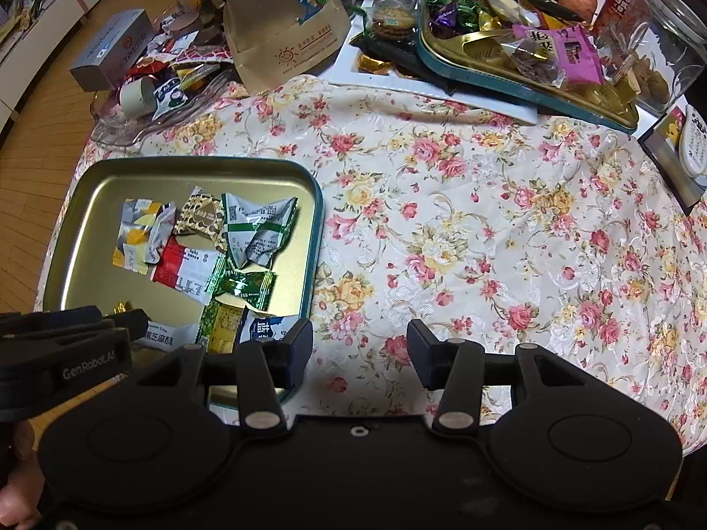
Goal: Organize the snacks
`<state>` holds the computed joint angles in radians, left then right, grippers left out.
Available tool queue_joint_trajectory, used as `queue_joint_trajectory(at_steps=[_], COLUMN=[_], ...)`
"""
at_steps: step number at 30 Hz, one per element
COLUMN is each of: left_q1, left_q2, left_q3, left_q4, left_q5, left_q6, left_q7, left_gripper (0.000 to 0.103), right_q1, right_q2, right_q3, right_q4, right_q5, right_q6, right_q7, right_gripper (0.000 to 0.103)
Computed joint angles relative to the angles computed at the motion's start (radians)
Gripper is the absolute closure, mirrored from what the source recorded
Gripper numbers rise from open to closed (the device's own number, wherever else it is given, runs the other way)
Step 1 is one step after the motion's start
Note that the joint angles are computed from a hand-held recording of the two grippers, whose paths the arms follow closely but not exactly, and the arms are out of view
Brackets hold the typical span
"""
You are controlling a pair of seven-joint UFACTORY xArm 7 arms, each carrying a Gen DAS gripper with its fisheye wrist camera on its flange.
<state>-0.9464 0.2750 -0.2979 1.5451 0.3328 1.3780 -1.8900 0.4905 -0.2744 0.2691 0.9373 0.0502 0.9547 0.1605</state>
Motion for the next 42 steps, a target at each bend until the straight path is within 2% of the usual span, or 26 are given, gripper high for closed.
queue_joint_trajectory(at_steps=[42], left_q1=[0.007], left_q2=[-0.003], left_q3=[-0.001], left_q4=[-0.012], left_q5=[-0.020], left_q6=[-0.036], left_q7=[-0.003], left_gripper=[0.054], right_q1=[0.010], right_q2=[0.020], right_q3=[0.000], right_q4=[0.008], right_q5=[0.009], right_q6=[0.013], right_q7=[-0.024], right_gripper=[0.053])
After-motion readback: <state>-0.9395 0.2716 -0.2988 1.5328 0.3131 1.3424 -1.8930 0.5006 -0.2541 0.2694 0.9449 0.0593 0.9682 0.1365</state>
